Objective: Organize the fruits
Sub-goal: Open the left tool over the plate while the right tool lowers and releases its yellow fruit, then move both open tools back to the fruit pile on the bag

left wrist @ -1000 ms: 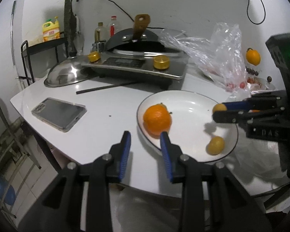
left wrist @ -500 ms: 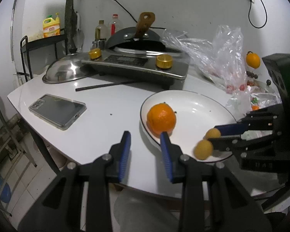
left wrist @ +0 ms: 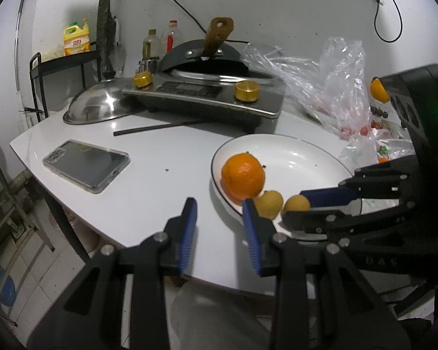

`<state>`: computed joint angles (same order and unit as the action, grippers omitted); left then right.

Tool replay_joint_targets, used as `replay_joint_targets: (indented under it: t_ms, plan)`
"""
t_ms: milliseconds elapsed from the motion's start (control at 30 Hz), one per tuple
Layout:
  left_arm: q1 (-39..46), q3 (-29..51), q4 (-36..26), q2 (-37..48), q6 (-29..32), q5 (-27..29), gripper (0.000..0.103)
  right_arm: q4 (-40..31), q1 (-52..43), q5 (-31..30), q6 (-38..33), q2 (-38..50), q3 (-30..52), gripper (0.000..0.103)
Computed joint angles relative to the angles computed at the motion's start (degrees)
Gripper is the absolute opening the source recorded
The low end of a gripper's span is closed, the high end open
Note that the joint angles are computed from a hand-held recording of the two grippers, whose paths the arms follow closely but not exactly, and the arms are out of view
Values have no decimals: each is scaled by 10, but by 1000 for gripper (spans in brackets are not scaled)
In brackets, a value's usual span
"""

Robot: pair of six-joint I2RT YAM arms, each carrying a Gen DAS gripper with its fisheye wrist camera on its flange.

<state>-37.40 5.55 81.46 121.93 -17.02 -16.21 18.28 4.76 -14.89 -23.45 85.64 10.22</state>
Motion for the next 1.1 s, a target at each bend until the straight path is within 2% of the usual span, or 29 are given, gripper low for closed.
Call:
replay_joint_targets:
  t_ms: [567, 600, 667, 700, 733, 1100]
  plan:
    - [-24, -2, -24, -24, -7, -25, 35, -16, -17, -23, -7, -22, -11, 29]
    - [-26, -2, -26, -26, -8, -27, 36, -20, -20, -26, -7, -28, -11, 30]
    - [-31, -3, -30, -31, -11, -32, 44, -29, -26, -29, -11, -42, -15, 35]
    - [-33, -5, -30, -33, -13, -34, 53, -32, -28, -31, -13, -46, -16, 36]
    - [-37, -9, -25, -35, -17, -38, 54, -37, -32, -34, -15, -52, -17, 36]
    - [-86, -9, -94, -98, -34, -83, 54, -107, -89, -68, -51, -143, -33, 36]
